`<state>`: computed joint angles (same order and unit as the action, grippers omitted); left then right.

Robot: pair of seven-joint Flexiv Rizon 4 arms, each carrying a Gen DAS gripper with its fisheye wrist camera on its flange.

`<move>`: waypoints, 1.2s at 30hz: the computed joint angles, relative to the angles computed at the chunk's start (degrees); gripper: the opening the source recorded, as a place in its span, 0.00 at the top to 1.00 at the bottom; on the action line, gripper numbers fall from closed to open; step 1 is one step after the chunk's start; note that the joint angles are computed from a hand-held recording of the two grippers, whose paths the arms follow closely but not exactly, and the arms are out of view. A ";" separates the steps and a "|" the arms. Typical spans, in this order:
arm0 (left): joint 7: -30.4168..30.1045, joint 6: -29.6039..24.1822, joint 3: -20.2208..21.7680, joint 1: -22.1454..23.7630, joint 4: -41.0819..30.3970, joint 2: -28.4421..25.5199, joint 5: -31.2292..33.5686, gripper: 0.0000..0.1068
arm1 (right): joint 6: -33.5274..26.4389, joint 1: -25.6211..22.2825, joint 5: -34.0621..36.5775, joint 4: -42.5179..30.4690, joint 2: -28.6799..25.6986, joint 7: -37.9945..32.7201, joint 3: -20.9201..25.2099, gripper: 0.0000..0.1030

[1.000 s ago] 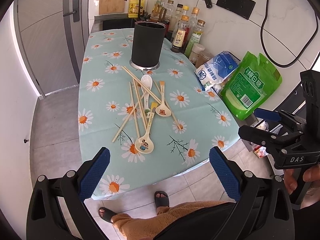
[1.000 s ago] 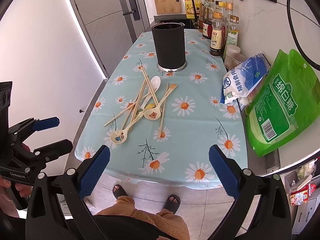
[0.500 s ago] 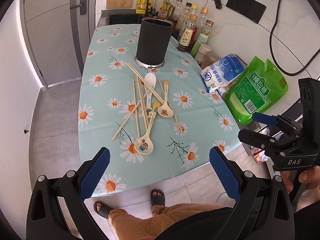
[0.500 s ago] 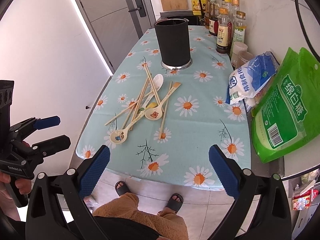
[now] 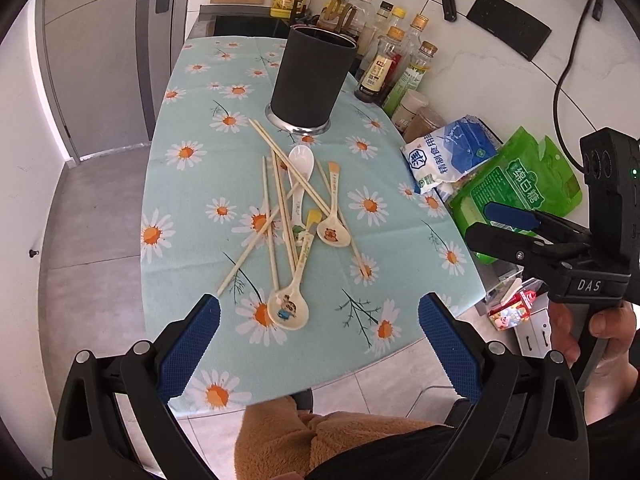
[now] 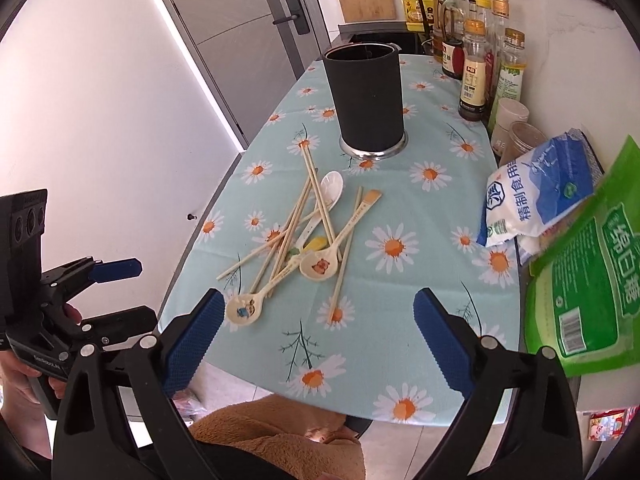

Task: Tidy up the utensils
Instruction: 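Lower the right tool onto the chopstick pile and grasp one chopstick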

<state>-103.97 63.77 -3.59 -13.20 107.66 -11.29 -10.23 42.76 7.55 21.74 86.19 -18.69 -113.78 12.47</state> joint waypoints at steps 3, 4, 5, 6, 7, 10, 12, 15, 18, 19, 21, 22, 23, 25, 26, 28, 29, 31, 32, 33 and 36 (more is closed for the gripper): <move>4.10 2.18 -1.07 1.77 0.67 -1.13 -4.26 0.10 | -0.13 1.13 -1.34 -1.77 -2.10 0.96 -0.04 0.16; 5.56 2.95 -1.40 2.33 0.97 -1.48 -5.86 0.10 | -0.31 1.68 -2.45 -2.30 -2.85 1.67 -0.28 0.16; 6.66 3.37 -1.57 2.78 1.03 -1.89 -7.05 0.10 | -0.71 2.18 -3.48 -2.93 -3.63 2.33 -0.39 0.18; 7.45 3.69 -1.64 3.00 1.07 -2.16 -7.80 0.10 | -0.96 2.26 -3.61 -3.82 -4.53 2.06 -0.09 0.21; 9.68 4.52 -2.28 3.86 1.33 -2.70 -9.93 0.10 | -1.11 2.62 -4.17 -4.98 -5.79 1.76 0.09 0.21; 16.40 6.20 -4.61 5.99 2.45 -3.69 -16.87 0.10 | -0.49 3.65 -6.43 -7.32 -8.77 1.32 0.40 0.26; 21.23 6.77 -5.97 7.23 2.96 -4.69 -21.34 0.10 | -0.25 5.05 -9.37 -8.68 -10.85 1.84 -0.22 0.31; 26.88 7.60 -7.17 8.16 3.25 -6.23 -25.96 0.10 | 0.12 6.12 -11.87 -11.76 -14.48 0.45 0.09 0.35; 31.12 7.86 -8.30 8.94 3.05 -7.86 -29.96 0.10 | -2.59 6.75 -13.78 -16.64 -18.56 -0.54 0.58 0.42; 32.34 7.67 -8.79 9.25 2.82 -8.50 -31.43 0.10 | -3.47 7.10 -14.52 -17.99 -19.59 -0.52 0.38 0.44; 34.63 7.42 -9.63 9.65 2.61 -9.22 -34.18 0.10 | -5.58 8.00 -16.08 -21.40 -22.05 -0.67 0.03 0.49; 35.16 7.45 -9.69 9.52 2.57 -9.48 -35.04 0.10 | -6.85 8.62 -17.16 -23.78 -23.70 -0.94 -0.31 0.52; 35.96 7.66 -9.89 9.44 2.56 -9.77 -35.98 0.10 | -8.24 9.13 -17.96 -25.71 -24.92 -0.88 -0.60 0.58; 37.36 8.09 -10.16 9.17 2.73 -10.05 -37.44 0.10 | -11.91 9.79 -19.14 -30.22 -27.52 -1.53 -0.80 0.60; 37.67 8.34 -10.16 8.96 2.87 -10.21 -37.99 0.10 | -13.42 10.04 -19.50 -31.72 -28.33 -2.07 -0.87 0.63; 38.17 8.66 -10.33 8.78 3.26 -10.31 -39.40 0.10 | -18.90 10.71 -20.34 -37.41 -31.31 -3.06 -1.16 0.67; 38.35 8.94 -10.49 8.75 3.50 -10.39 -40.39 0.10 | -20.66 11.01 -20.49 -39.39 -32.33 -3.43 -1.38 0.73; 38.94 9.29 -10.92 8.80 4.14 -10.27 -42.68 0.10 | -23.14 11.83 -21.18 -42.63 -34.06 -4.20 -2.20 0.77; 39.30 9.35 -10.95 8.77 4.29 -10.25 -43.51 0.10 | -24.25 12.08 -21.33 -44.22 -34.85 -4.69 -2.42 0.77; 39.54 9.40 -10.85 8.60 4.35 -10.20 -43.99 0.10 | -25.34 12.29 -21.30 -45.61 -35.51 -4.90 -2.57 0.78; 39.40 9.26 -10.02 7.99 4.39 -10.20 -43.89 0.10 | -30.28 12.76 -20.64 -50.81 -38.06 -4.71 -2.79 0.80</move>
